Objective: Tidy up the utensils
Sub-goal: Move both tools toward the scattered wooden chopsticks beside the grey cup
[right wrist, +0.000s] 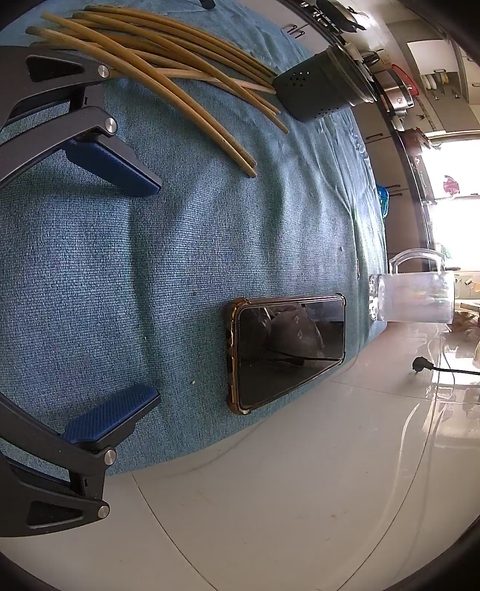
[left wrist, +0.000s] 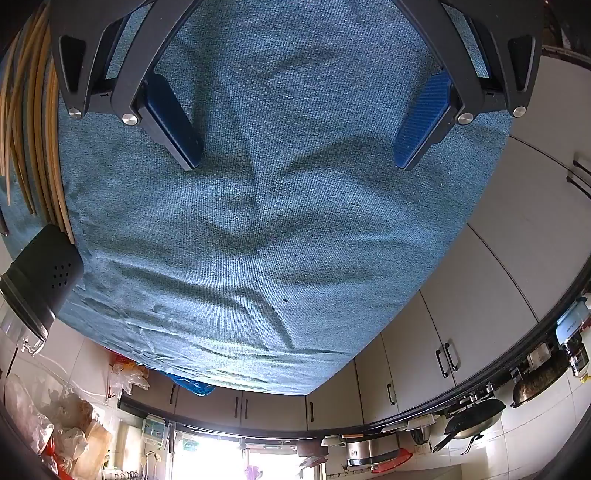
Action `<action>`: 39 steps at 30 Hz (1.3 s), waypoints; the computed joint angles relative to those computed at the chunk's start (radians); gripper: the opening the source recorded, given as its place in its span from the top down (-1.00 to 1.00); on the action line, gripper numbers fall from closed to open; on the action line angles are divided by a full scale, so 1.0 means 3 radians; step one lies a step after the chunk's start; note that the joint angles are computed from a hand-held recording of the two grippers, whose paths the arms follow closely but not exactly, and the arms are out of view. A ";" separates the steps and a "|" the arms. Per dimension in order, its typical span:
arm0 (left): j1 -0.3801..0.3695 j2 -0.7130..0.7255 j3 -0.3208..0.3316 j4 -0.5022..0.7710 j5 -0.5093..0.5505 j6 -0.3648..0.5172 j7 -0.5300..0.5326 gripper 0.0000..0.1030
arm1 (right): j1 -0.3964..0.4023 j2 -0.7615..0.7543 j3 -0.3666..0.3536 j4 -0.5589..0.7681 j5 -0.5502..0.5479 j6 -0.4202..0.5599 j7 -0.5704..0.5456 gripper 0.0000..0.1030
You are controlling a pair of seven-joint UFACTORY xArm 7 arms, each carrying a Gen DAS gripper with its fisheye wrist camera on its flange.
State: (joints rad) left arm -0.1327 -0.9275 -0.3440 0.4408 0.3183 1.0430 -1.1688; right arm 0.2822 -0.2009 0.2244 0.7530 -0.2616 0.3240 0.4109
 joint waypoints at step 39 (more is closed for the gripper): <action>0.0095 -0.0062 -0.1388 0.1753 0.0294 0.1294 -0.0448 -1.00 | 0.0001 -0.1662 0.0583 -0.0467 0.0157 0.0006 0.0709 -0.95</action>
